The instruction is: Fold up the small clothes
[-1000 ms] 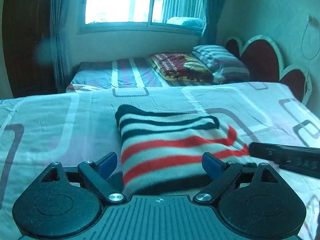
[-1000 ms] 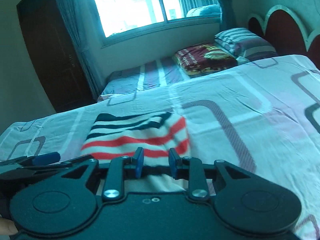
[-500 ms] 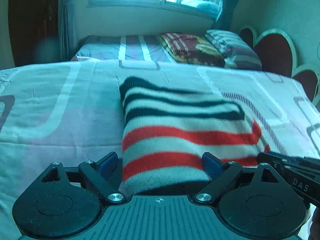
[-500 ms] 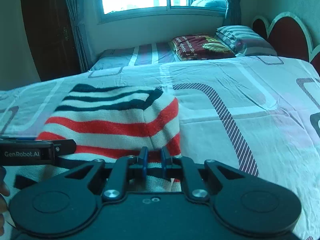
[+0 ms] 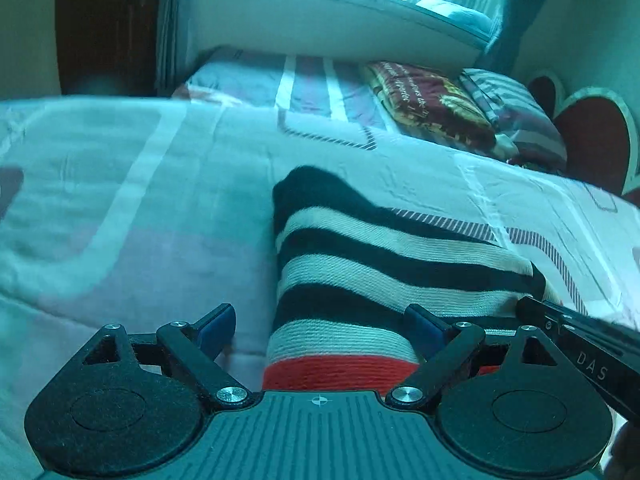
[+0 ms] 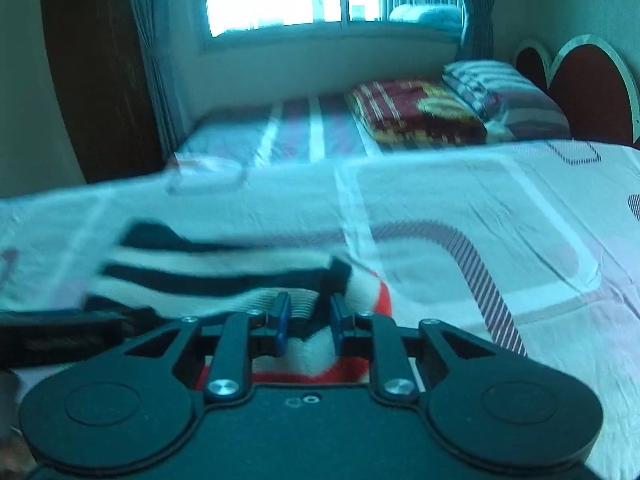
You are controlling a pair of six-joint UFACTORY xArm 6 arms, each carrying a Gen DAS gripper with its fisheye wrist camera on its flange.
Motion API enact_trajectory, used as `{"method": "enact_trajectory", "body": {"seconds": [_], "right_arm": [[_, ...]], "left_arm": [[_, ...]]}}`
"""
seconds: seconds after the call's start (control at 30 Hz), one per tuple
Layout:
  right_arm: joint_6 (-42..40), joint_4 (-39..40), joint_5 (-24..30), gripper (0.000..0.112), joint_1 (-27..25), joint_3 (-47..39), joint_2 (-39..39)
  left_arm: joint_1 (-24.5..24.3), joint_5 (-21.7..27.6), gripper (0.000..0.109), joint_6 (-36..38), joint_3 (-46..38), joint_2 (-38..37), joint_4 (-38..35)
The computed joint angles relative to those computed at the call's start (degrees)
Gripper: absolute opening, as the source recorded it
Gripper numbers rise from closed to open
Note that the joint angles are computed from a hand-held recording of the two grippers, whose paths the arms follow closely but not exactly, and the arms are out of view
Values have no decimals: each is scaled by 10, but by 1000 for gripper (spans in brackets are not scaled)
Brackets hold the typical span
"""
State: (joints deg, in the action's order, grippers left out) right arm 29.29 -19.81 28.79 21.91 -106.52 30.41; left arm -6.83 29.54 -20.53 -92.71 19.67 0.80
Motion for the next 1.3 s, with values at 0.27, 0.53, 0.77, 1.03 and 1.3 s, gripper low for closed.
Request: {"method": "enact_trajectory", "body": {"seconds": [0.27,0.53,0.77,1.03,1.3], "right_arm": [[12,9,-26,20,-6,16,-1],[57,-24,-30,24,3,58,-48],[79,-52,-97,26,15,169,-139],[52,-88,-61,21,19,197,-138],[72,-94,-55,24,25,233,-182]], "left_arm": [[-4,-15,91,-17,6,5,22],[-3,-56,91,-35,99,-66,38],[-13,-77,91,-7,169,-133,37],[-20,-82,97,19,208,-152,19],[-22,-83,97,-3,233,-184,58]]}}
